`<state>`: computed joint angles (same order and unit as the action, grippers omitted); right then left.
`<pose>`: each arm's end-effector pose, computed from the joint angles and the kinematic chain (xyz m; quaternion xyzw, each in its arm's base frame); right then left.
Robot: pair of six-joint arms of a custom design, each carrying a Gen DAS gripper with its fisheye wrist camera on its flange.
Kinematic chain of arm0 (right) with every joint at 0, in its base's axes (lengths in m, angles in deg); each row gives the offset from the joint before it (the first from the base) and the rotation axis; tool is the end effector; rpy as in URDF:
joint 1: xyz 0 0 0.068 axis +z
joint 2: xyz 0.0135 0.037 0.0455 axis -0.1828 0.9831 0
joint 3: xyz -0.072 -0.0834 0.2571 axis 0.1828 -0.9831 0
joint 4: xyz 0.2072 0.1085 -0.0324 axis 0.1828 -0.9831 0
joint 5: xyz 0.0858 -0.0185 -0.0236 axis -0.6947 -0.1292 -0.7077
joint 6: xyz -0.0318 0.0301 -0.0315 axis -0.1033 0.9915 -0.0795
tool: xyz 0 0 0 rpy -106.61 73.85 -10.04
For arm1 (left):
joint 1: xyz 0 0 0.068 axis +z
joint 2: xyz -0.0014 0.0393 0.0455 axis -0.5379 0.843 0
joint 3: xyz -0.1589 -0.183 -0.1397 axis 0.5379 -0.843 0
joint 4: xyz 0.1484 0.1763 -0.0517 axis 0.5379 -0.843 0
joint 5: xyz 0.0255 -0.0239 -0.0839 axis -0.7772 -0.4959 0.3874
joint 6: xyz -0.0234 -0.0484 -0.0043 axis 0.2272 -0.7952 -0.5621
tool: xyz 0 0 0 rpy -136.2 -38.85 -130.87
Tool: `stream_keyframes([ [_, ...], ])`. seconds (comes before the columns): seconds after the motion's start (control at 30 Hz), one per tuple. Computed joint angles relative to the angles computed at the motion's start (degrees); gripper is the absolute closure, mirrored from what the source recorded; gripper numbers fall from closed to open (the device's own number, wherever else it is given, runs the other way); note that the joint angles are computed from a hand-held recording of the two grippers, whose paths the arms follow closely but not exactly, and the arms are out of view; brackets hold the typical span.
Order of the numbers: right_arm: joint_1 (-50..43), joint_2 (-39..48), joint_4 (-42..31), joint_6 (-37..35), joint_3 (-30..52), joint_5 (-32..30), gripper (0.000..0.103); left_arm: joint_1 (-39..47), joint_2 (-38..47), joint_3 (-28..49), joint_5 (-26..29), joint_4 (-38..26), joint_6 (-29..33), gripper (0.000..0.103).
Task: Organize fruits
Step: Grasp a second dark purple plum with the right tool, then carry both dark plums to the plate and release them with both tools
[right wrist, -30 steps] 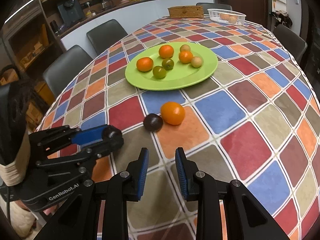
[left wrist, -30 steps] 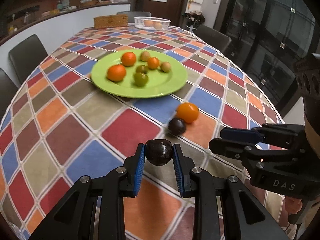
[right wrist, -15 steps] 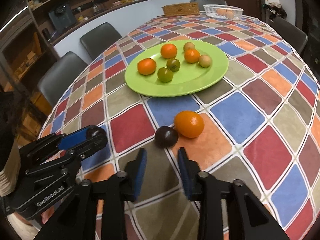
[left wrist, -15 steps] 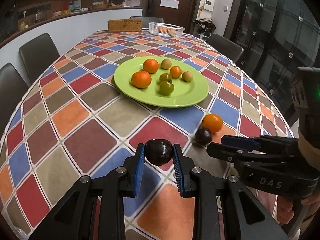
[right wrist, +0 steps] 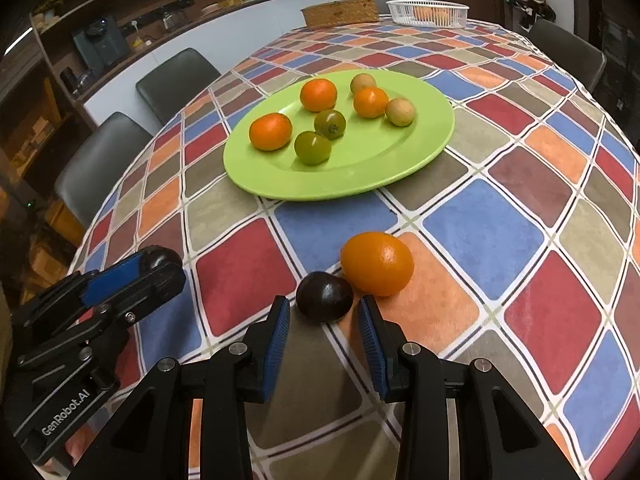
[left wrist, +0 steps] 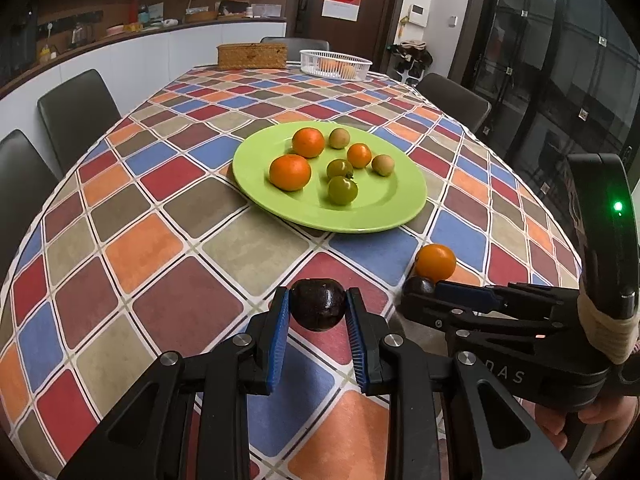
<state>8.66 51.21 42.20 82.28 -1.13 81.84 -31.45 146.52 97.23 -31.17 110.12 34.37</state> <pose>0.3209 0.1128 0.0550 0.0189 0.9537 0.1187 0.2758 0.3072 -0.0070 0.0733 0.1560 0.9180 -0.1338 0.3392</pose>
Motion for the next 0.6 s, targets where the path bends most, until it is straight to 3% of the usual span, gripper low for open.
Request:
stream_keyframes([
  [0.6, -0.4, -3.98, 3.69, -0.37, -4.29, -2.09, 0.072, -0.73, -2.84, -0.53, 0.86, -1.78, -0.55, 0.075],
])
